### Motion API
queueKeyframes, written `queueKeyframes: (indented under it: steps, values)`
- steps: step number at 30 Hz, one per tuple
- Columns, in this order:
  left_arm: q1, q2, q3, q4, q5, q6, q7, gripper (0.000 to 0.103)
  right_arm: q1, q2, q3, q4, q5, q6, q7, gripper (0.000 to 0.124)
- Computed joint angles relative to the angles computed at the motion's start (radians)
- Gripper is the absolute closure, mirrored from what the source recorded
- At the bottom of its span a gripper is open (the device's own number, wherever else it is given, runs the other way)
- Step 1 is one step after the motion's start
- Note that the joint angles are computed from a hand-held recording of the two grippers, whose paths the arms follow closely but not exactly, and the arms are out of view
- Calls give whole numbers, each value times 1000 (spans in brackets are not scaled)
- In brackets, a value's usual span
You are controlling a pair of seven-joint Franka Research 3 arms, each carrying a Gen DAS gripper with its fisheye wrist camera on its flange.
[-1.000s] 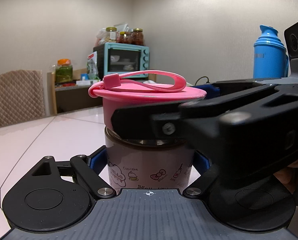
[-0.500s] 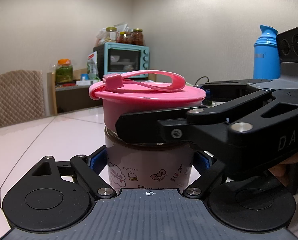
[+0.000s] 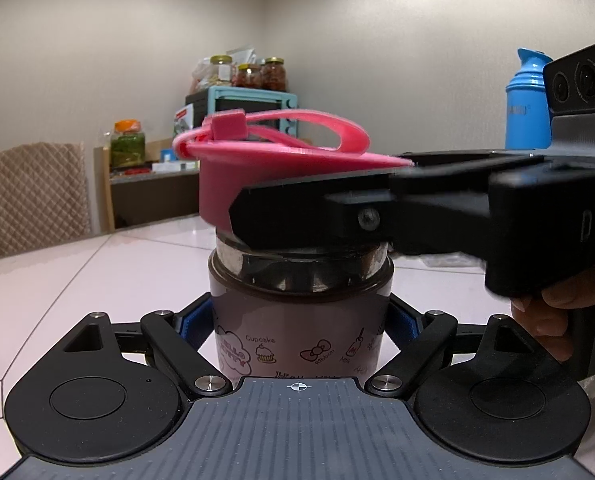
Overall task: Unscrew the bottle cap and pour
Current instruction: 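Lift the loosened pink cap up off the thermos with the right gripper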
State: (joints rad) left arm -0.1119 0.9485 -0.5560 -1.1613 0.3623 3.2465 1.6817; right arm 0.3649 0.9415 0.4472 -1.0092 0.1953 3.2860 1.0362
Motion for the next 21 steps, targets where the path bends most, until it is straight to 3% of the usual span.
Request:
queueKeyframes:
  steps: [12,21]
  values:
    - [-29,-40,67,-34,0,20,-55,13,17,-25,-52,-32,-4,75,82,39]
    - [-1,-61,40,-73,23,16,-58,14,31,-39,-107,-48,-34,114,168,39]
